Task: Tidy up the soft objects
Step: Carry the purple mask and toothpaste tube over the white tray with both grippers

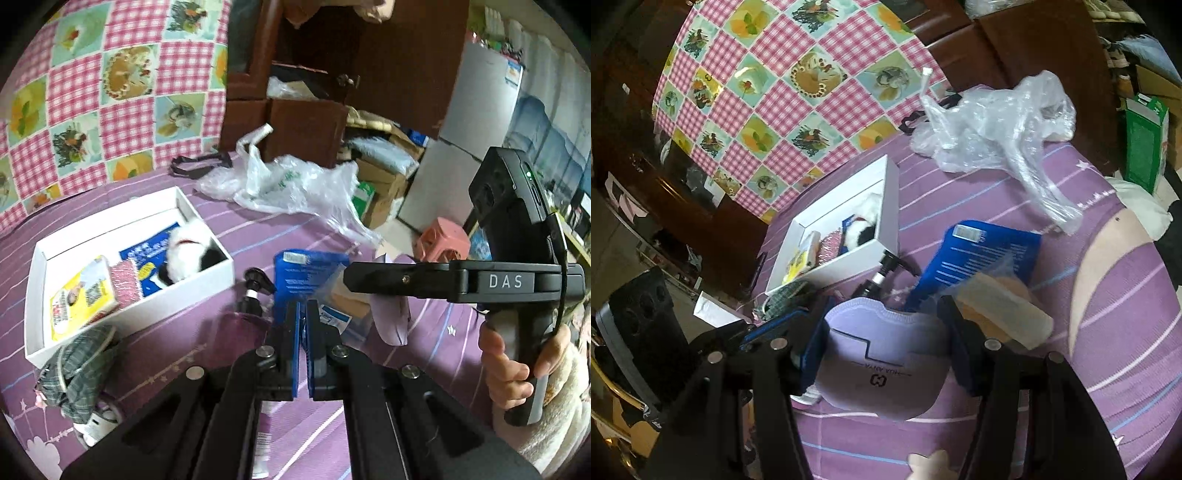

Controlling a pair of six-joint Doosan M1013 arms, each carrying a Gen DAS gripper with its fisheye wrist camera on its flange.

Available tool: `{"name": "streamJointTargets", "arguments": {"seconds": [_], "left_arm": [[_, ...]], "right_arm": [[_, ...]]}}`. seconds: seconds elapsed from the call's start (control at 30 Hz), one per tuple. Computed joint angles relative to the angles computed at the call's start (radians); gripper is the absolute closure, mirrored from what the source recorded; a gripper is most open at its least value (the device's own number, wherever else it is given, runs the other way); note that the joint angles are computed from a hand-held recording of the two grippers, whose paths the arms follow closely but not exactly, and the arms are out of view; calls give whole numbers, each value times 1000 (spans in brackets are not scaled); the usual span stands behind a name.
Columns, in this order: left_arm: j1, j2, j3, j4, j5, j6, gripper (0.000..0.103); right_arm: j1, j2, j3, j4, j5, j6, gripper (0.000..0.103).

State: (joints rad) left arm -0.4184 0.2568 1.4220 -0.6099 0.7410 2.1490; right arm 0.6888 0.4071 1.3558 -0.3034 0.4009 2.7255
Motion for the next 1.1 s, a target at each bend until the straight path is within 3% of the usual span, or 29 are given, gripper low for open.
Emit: {"name": "streamJointTargets", "arguments": {"seconds": [0.17, 0.53, 0.7, 0.9, 1.1], "left_arm": [[30, -10, 8, -42, -45, -12, 102], [111, -17, 25, -125, -128, -79, 102], [145, -17, 40, -125, -187, -148, 102], [170, -2, 44, -36, -246, -314, 102], [167, 16, 45, 240, -319, -610, 102]], "right_arm": [[-2, 19, -58, 27, 16, -51, 44], [-4, 141, -316, 178, 166, -285, 44], [0, 204, -429, 186, 240, -334, 44], [-5, 277, -547, 181, 330, -354, 44], [-18, 339, -638, 160, 397, -300, 44]]}}
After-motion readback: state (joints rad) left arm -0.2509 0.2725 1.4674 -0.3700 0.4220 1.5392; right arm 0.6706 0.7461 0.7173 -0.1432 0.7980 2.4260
